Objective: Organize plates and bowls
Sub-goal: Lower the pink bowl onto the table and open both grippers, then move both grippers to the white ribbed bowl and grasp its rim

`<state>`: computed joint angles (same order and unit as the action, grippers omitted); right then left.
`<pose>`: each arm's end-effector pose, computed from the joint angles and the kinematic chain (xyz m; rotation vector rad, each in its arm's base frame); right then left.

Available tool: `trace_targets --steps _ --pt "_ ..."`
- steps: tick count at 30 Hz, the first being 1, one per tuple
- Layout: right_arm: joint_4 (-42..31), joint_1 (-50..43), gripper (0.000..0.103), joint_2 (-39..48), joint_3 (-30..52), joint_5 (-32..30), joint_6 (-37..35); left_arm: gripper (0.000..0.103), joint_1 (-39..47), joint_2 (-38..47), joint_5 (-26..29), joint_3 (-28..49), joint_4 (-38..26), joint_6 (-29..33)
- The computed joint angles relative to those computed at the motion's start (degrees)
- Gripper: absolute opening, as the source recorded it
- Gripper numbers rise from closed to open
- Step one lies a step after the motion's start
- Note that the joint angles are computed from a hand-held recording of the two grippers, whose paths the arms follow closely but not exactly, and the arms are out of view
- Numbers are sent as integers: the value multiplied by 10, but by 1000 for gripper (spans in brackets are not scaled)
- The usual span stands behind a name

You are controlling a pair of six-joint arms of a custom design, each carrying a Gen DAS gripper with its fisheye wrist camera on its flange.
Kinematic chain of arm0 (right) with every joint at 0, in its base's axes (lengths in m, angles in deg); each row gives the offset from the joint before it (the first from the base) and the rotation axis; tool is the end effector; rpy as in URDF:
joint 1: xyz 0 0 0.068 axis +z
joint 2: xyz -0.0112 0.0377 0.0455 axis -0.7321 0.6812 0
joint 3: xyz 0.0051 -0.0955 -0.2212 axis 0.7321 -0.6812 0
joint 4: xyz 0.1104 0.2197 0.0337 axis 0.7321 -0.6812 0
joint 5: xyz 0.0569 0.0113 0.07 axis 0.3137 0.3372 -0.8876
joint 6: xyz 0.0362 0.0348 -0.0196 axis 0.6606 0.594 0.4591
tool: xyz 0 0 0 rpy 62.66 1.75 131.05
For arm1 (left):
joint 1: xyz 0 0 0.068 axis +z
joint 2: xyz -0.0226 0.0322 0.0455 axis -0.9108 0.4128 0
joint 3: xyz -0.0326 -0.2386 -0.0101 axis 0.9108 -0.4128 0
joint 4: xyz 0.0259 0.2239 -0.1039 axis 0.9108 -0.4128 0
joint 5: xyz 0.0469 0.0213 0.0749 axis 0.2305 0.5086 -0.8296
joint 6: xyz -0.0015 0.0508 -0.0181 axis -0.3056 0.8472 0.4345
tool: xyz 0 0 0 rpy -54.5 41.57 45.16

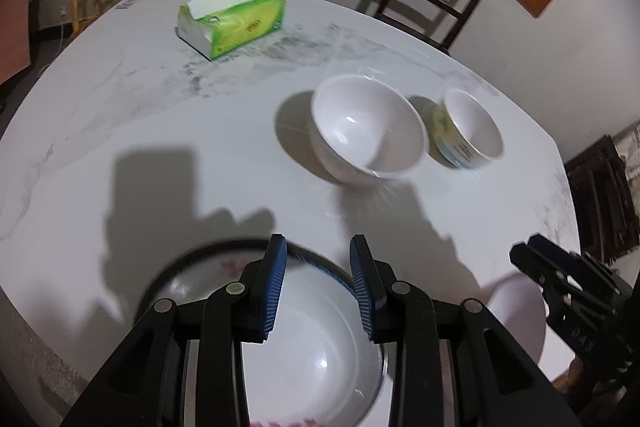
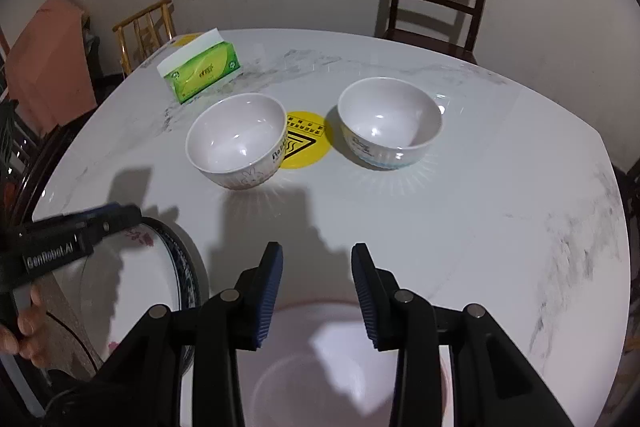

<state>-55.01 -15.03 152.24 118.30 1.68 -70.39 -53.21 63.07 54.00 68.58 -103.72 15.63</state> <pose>0.2076 0.1253 0.1402 -0.3485 2.6177 0.1376 0.1750 0.0289 0.1342 -0.3000 2.6438 -0.3068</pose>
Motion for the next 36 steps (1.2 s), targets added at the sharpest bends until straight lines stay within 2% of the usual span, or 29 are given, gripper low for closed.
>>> trace_targets --steps 8,11,15,20,31,33,36 --pt "2 -22 36 121 110 -22 -22 29 18 145 -10 73 82 -2" --pt "-8 -35 36 167 163 -44 -22 29 16 184 2 99 102 -7" --pt "-13 -56 36 241 231 -90 -19 29 19 243 23 139 115 -19" --pt "-13 -65 37 310 284 -118 -13 29 15 307 30 180 128 -28" --pt "-41 -54 36 427 400 -120 -20 27 -5 403 28 230 142 -33" --pt "-40 -52 32 435 404 -118 -21 26 -10 415 24 237 143 -36" --pt "-38 -52 19 443 406 -126 -25 17 -16 430 21 243 145 -36"
